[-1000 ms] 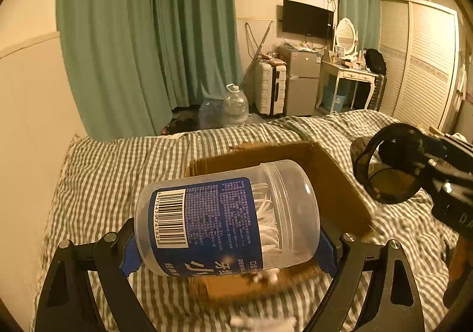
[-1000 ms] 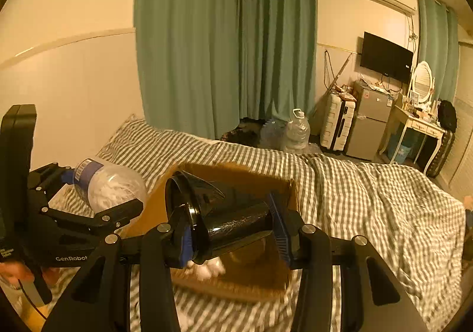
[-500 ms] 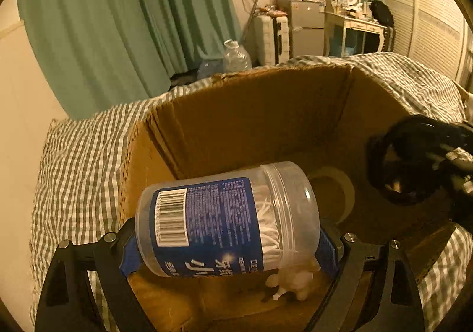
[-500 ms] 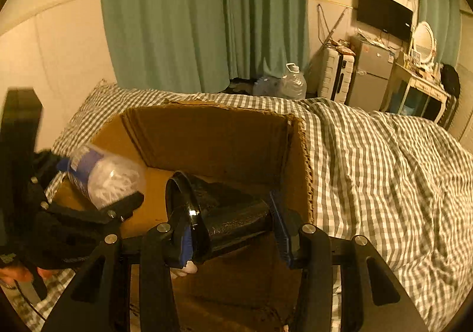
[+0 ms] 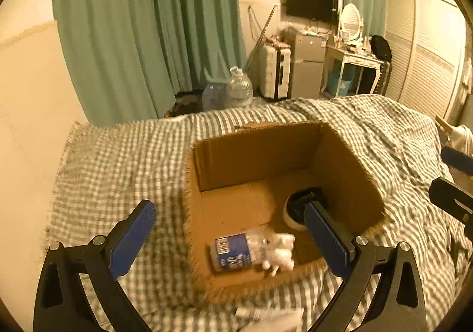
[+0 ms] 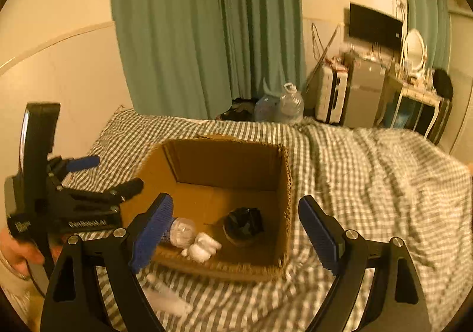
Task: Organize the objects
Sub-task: 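Grasp the white hair-dryer-like device with the left tool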
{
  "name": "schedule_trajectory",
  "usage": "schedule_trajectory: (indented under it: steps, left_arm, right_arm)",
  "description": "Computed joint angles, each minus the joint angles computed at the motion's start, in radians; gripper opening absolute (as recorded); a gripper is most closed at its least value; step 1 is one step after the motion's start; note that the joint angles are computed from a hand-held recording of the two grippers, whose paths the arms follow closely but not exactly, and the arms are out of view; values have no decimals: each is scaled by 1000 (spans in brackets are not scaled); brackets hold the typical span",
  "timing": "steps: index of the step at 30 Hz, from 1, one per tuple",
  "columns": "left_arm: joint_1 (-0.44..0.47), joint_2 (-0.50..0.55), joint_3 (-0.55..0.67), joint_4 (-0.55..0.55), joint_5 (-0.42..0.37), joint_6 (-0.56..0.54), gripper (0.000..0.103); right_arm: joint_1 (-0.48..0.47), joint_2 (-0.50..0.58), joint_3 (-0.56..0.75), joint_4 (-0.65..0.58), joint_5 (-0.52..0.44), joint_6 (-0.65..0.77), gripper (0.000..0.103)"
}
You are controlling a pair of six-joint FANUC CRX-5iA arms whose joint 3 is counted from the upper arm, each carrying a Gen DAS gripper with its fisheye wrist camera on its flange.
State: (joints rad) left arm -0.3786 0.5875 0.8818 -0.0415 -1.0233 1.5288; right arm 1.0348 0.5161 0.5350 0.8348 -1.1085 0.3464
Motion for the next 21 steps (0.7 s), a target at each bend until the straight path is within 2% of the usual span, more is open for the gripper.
schedule_trajectory:
  steps: [4,7,11,17,21]
  left_arm:
    - [18,-132,-150,10,28,-24,103]
    - [43,-258,-345,82,119,-83,103]
    - [46,-343,-477,28,161,-66,103]
    - [57,-394,-693,21,285,-57,103]
    - [54,-320,-741,89,345,-78,103]
  right_arm:
    - [102,-8,32,72,-131,-6,87]
    - [160,-11,43,93,-176,3,87]
    - [220,11,57,96,-232,-10,87]
    - [242,-17,-109,86,-128,-151,87]
    - [211,-13,-185,-3,-50,-222,87]
